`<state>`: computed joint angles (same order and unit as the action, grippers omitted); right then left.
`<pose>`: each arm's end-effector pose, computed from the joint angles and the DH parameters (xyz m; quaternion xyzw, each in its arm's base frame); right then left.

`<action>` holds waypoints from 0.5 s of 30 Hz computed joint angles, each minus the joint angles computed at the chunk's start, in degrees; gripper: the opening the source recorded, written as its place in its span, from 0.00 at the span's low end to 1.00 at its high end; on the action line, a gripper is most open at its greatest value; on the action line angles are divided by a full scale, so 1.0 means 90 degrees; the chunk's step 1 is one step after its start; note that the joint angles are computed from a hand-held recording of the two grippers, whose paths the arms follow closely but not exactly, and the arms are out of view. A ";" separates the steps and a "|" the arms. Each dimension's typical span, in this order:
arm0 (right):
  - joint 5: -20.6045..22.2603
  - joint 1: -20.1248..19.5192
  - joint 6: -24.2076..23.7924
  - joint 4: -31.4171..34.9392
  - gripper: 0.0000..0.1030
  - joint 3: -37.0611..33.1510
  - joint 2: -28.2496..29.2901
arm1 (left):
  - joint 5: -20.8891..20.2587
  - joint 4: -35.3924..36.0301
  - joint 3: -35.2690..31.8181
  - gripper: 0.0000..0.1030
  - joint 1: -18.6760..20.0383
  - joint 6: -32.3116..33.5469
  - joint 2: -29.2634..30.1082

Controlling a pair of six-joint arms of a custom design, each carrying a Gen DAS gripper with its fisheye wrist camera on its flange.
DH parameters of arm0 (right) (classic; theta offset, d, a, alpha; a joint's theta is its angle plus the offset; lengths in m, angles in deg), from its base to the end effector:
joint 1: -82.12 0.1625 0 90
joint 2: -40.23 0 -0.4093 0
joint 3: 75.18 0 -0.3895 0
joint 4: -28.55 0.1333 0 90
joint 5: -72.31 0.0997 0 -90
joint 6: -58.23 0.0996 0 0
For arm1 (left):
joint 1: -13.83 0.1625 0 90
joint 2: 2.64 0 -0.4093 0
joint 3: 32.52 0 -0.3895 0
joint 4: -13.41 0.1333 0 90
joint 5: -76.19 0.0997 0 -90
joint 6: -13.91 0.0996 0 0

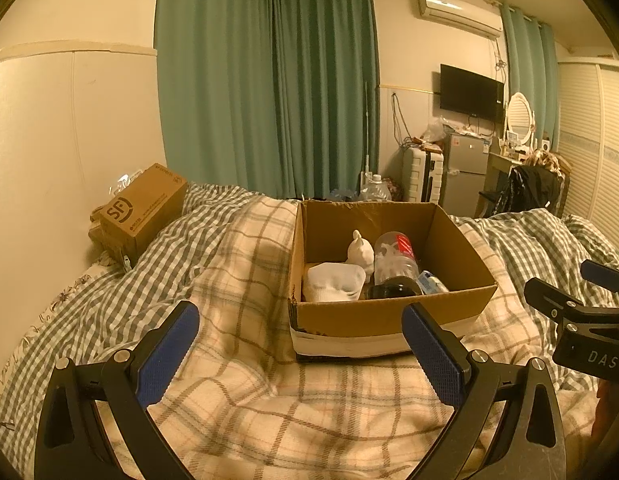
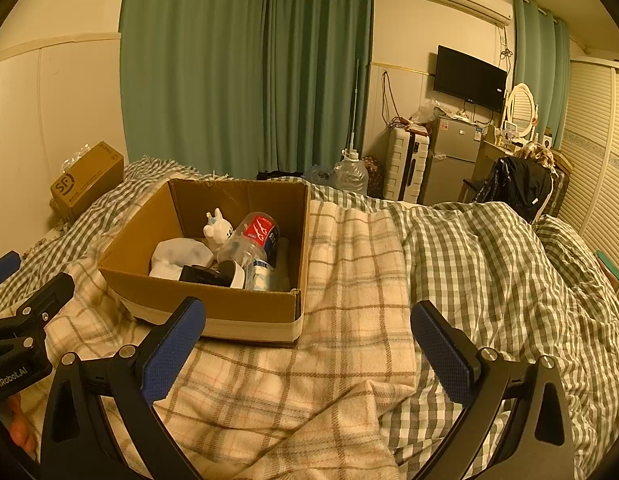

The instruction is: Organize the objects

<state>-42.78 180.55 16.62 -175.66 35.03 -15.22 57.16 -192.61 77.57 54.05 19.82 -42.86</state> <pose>0.1759 -0.5656 0.2215 0.2609 -0.8137 0.4100 0.3190 -0.2647 -0.5218 0.1105 0.1487 0.7687 -0.4955 0.3762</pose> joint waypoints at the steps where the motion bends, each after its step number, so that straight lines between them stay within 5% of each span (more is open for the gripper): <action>1: -0.0002 0.0001 0.0001 0.0003 1.00 -0.0004 0.0002 | 0.0004 -0.0010 -0.0002 1.00 -0.0004 0.0010 0.0004; 15: -0.0011 0.0002 0.0006 0.0017 1.00 0.0000 0.0000 | 0.0004 0.0049 0.0006 1.00 0.0003 -0.0046 -0.0013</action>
<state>-42.88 180.57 16.67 -175.50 35.03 -15.22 57.19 -192.17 77.63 54.08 19.40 -42.97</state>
